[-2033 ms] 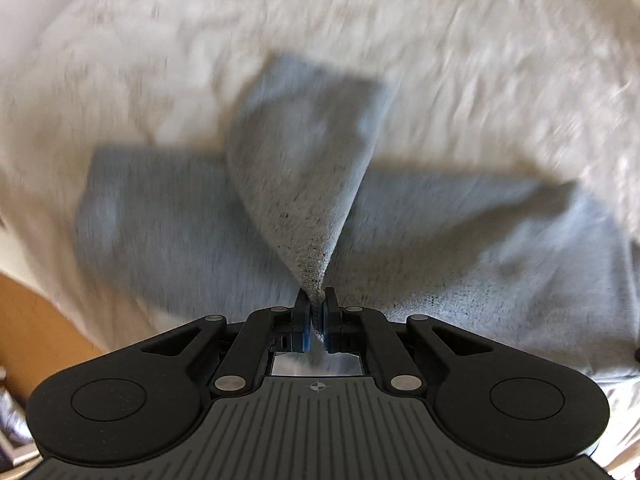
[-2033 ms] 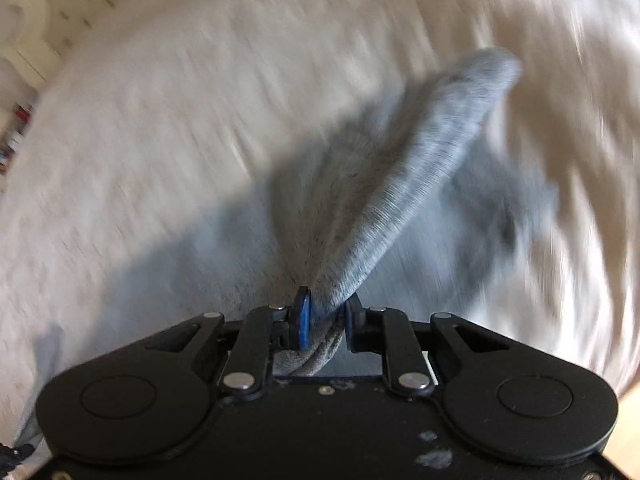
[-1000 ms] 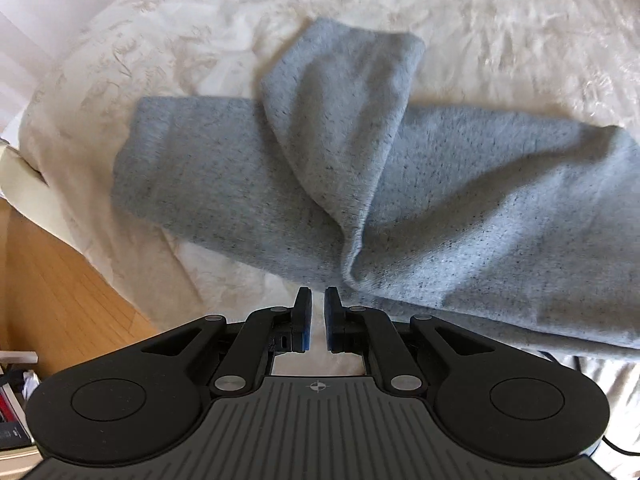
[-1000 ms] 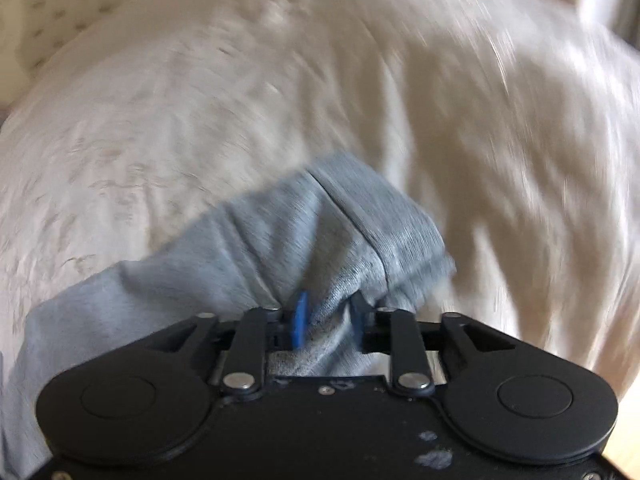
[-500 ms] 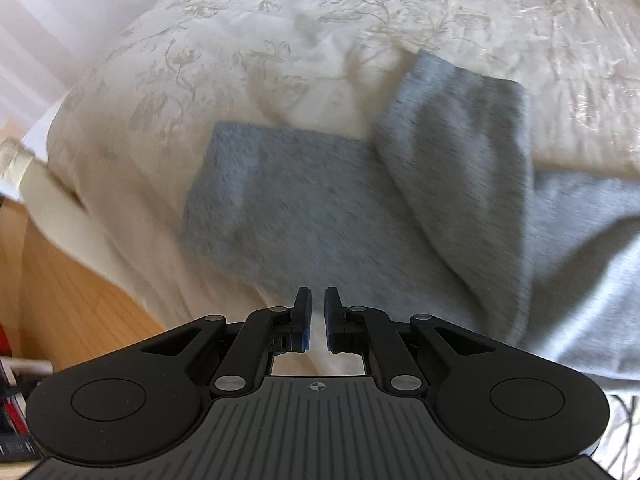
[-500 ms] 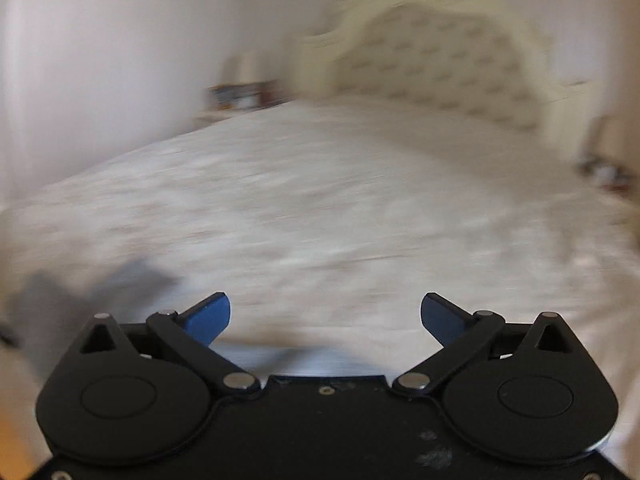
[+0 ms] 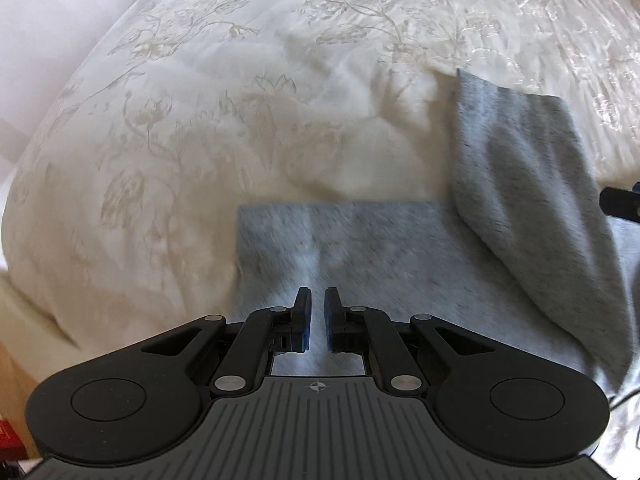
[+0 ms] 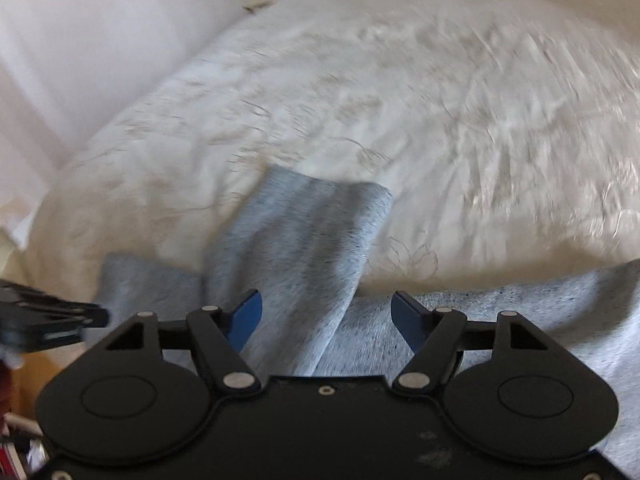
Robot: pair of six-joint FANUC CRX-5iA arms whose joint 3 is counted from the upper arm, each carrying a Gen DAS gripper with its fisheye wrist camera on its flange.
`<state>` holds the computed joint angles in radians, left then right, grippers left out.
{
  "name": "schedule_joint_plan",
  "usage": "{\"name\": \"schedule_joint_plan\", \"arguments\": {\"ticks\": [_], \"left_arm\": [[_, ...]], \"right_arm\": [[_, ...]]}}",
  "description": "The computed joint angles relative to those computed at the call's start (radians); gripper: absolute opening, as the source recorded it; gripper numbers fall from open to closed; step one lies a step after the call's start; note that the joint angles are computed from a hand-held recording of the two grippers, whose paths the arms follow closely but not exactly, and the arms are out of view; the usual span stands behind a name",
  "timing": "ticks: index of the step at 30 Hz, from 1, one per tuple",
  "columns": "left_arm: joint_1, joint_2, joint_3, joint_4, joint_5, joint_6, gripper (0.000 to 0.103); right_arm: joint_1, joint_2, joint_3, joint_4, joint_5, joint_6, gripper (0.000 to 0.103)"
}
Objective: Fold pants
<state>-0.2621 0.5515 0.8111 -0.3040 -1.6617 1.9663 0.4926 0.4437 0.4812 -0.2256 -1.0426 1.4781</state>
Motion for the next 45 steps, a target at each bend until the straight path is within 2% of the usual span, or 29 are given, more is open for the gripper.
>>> {"name": "schedule_joint_plan", "arguments": {"ticks": [2,5,8,10,11,12,13,18,22,25,29,31,34,35,36,38,42,45], "left_arm": [[0.018,-0.005,-0.023,0.007,0.025,-0.019,0.009],[0.047,-0.001,-0.049,0.018,0.043,-0.023,0.009],[0.055,0.05,-0.01,-0.02,-0.033,-0.036,0.009],[0.059,0.06,-0.015,-0.032,-0.041,-0.047,0.009],[0.062,0.057,-0.019,-0.027,-0.034,-0.051,0.008],[0.063,0.057,-0.013,-0.025,-0.037,-0.054,0.008],[0.065,0.049,-0.016,-0.022,-0.032,-0.052,0.009],[0.107,-0.039,-0.098,0.011,0.02,0.027,0.009],[0.138,-0.107,-0.174,0.018,0.035,0.082,0.009],[0.144,-0.153,-0.223,0.004,0.044,0.097,0.009],[0.139,-0.18,-0.241,-0.024,0.036,0.097,0.009],[0.137,-0.185,-0.238,-0.028,0.031,0.103,0.009],[0.133,-0.192,-0.234,-0.03,0.033,0.111,0.009],[0.137,-0.194,-0.233,-0.03,0.039,0.104,0.009],[0.133,-0.196,-0.231,-0.032,0.045,0.101,0.009],[0.123,-0.198,-0.221,-0.034,0.058,0.092,0.009],[0.108,-0.192,-0.213,0.009,0.103,0.057,0.009],[0.086,-0.166,-0.208,0.043,0.136,-0.013,0.009]], "right_arm": [[0.002,0.041,0.039,0.017,-0.017,-0.041,0.074],[-0.007,0.096,0.115,-0.009,-0.061,-0.085,0.068],[-0.014,0.159,0.198,-0.024,-0.115,-0.134,0.06],[-0.019,0.186,0.231,-0.045,-0.128,-0.152,0.05],[-0.023,0.191,0.241,-0.065,-0.131,-0.151,0.031],[-0.022,0.191,0.245,-0.07,-0.128,-0.148,0.009],[-0.017,0.185,0.242,-0.068,-0.119,-0.139,0.006],[-0.017,0.1,0.214,-0.197,-0.051,0.01,0.006],[0.006,0.031,0.183,-0.326,-0.086,0.211,0.007],[0.072,0.006,0.145,-0.311,-0.126,0.371,0.008],[0.163,0.001,0.077,-0.251,-0.131,0.442,0.008],[0.192,0.0,0.053,-0.231,-0.125,0.466,0.009],[0.207,-0.007,0.027,-0.242,-0.132,0.481,0.021],[0.201,-0.006,0.031,-0.257,-0.141,0.481,0.026],[0.194,-0.006,0.033,-0.272,-0.142,0.48,0.036],[0.177,-0.031,0.014,-0.299,-0.122,0.467,0.047],[0.146,-0.07,-0.032,-0.277,-0.071,0.388,0.047],[0.134,-0.1,-0.098,-0.176,-0.026,0.273,0.046]]}}
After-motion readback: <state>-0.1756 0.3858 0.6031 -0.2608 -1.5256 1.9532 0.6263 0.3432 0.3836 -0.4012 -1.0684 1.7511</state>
